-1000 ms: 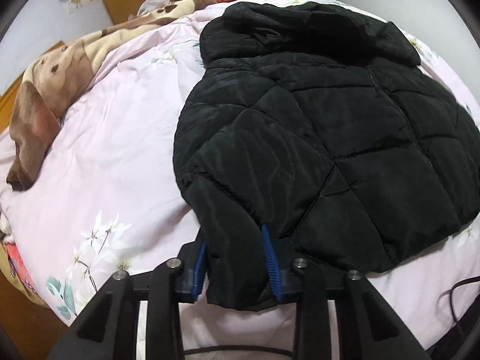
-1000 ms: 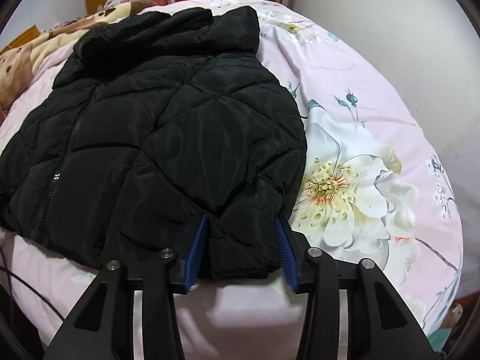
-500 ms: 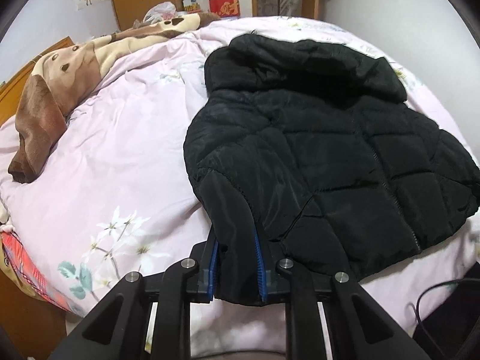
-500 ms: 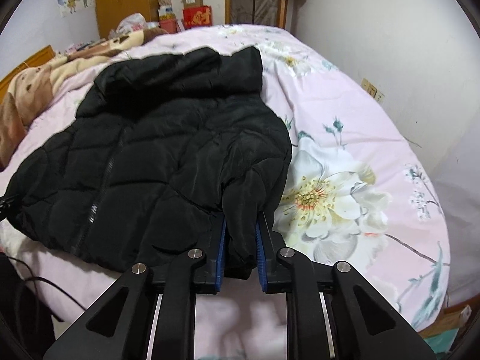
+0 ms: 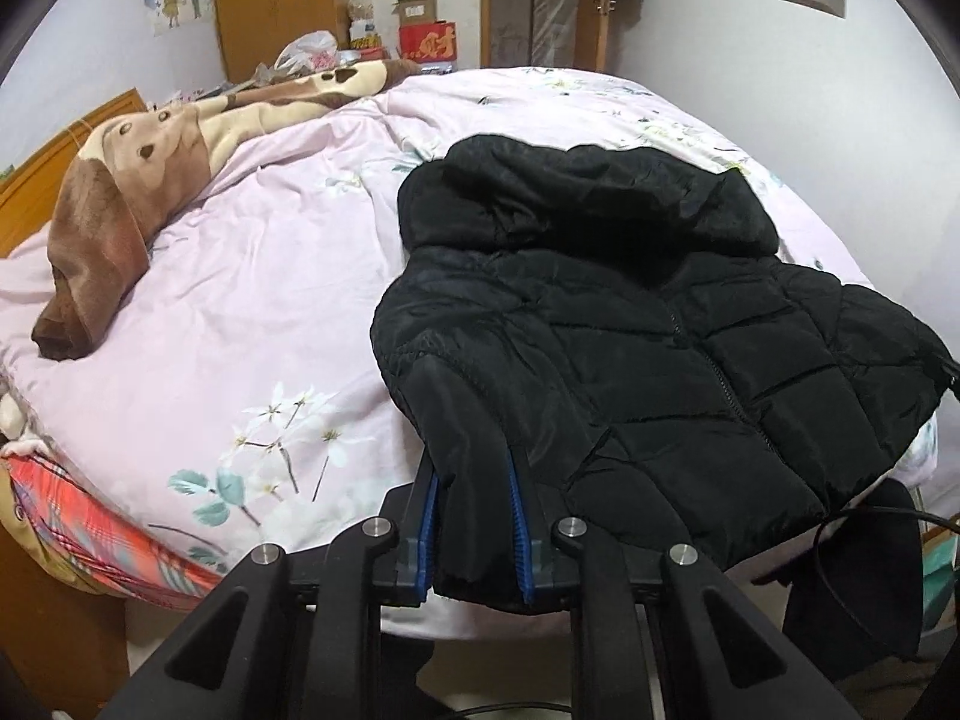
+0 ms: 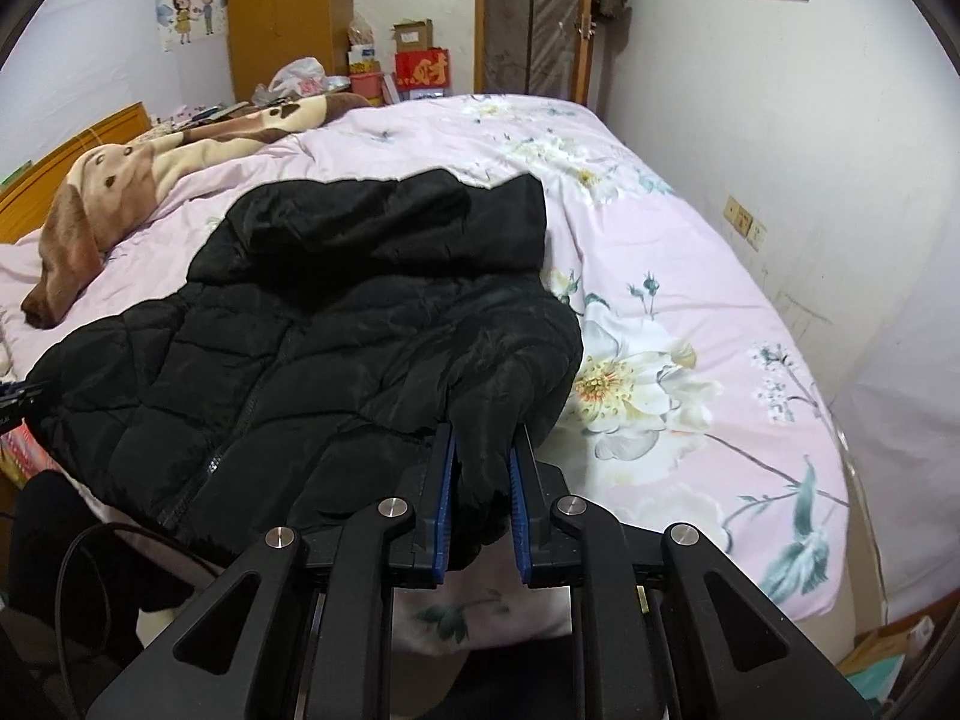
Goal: Fold large clothes
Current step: 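Lift the held edge and fold it over toward the hood with both grippers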
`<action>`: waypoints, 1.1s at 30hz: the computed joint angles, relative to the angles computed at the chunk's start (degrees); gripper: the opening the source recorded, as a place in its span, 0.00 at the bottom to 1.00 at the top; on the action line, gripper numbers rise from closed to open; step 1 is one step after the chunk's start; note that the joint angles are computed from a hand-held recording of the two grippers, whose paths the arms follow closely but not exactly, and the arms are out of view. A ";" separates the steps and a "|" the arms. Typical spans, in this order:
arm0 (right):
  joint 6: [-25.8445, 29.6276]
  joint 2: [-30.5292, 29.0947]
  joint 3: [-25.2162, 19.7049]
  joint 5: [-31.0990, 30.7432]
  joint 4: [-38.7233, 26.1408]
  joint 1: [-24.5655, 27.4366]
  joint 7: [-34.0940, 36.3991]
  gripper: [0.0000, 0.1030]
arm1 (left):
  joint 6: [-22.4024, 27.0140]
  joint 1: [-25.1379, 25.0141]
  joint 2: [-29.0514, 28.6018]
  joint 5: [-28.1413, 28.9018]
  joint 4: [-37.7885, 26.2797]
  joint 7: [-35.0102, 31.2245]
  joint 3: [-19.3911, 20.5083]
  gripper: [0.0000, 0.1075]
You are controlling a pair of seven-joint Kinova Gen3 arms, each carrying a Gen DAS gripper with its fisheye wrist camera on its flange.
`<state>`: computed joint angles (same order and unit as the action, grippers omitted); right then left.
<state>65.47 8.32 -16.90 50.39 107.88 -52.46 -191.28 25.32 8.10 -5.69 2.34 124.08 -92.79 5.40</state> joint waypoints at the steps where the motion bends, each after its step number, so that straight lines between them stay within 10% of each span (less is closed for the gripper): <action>1: 0.21 -0.03 -0.20 -0.30 -0.61 0.42 0.93 0.16 | 0.61 0.14 -0.93 0.24 0.11 -0.61 -0.22 0.19; 17: 0.41 1.56 2.84 1.79 -9.44 3.48 11.73 0.14 | 5.31 -0.81 4.87 6.13 -13.17 -2.91 -0.65 0.19; 33: -1.10 13.18 13.17 -8.48 -34.86 12.76 36.20 0.13 | 19.09 2.11 28.72 -2.75 -50.84 8.65 -1.75 0.19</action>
<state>64.38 21.50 -3.73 41.91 73.02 -39.70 -155.08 44.42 10.21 23.03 -0.41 73.24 -84.14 3.65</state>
